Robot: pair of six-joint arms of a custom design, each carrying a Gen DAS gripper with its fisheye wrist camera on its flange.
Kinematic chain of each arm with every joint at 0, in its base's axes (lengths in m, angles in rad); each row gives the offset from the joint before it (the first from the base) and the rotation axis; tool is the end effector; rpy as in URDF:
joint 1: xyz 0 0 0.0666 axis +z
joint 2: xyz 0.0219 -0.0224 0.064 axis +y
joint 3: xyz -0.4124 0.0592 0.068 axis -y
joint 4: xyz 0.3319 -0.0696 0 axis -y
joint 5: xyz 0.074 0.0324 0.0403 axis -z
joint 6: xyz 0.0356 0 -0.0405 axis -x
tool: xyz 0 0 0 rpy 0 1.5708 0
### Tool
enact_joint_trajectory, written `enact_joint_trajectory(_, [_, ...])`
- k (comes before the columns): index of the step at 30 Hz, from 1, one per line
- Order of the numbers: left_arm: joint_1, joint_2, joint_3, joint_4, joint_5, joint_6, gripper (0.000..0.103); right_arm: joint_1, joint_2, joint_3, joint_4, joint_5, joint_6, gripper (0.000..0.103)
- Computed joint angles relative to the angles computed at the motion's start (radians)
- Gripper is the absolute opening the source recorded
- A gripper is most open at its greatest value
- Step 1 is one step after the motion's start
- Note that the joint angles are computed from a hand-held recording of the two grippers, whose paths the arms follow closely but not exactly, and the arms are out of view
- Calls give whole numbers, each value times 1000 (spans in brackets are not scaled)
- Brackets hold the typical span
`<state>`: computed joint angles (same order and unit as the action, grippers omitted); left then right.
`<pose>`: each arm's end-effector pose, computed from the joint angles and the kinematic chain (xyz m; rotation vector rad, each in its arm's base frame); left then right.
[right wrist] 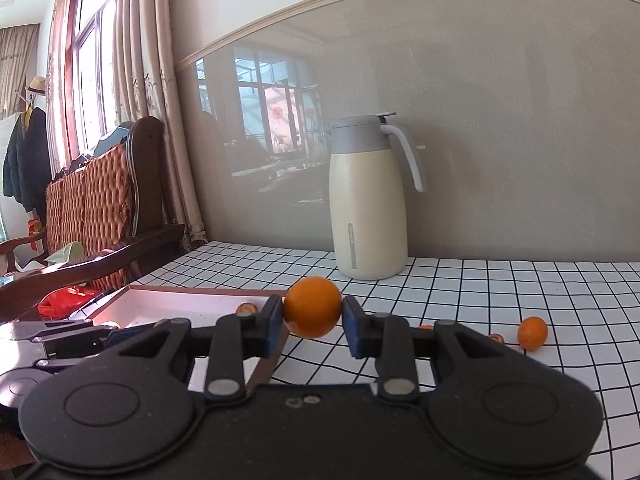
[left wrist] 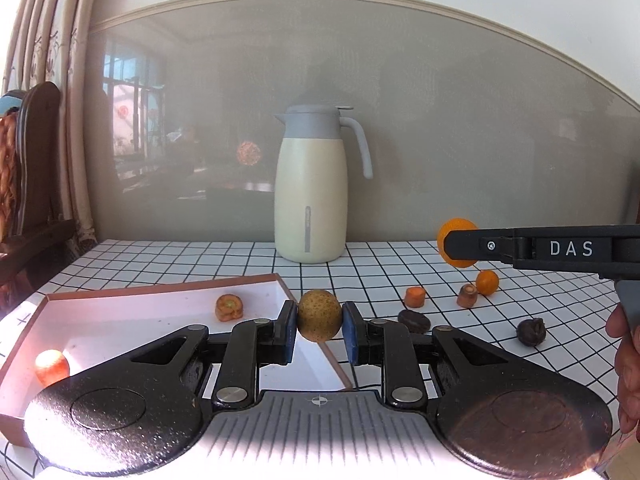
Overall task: Organize fruits
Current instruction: 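Carry the mandarin with the right tool while the left carries the brown fruit, releasing both into the box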
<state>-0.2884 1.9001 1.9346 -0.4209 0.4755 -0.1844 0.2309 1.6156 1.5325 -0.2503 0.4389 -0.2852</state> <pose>0.6175 -0.2006 0.4703 0.7554 1.7968 -0.5328 0.5286 0.1083 0.4770 0.3437 1.8402 -0.0628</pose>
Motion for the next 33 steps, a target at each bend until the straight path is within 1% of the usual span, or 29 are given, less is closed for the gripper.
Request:
enact_joint_trajectory(8, [62,18,33,10,-9,24,24,38,68,96,-13,-12,33,24])
enact_joint_trajectory(11, [83,37,65,-6,-19,44,24,51,93,130,-13,-8,50,24])
enact_joint_trajectory(18, [122,67,113,-11,-49,62,24,73,151,215,-28,-6,87,24])
enact_joint_trajectory(26, [146,146,258,-44,-107,87,24,84,223,320,-50,15,110,24])
enact_joint_trajectory(28, [151,169,297,-64,-118,90,24,83,243,353,-65,24,119,24])
enact_joint_trajectory(33, [164,240,426,-128,-148,108,24,67,294,433,-107,24,97,24])
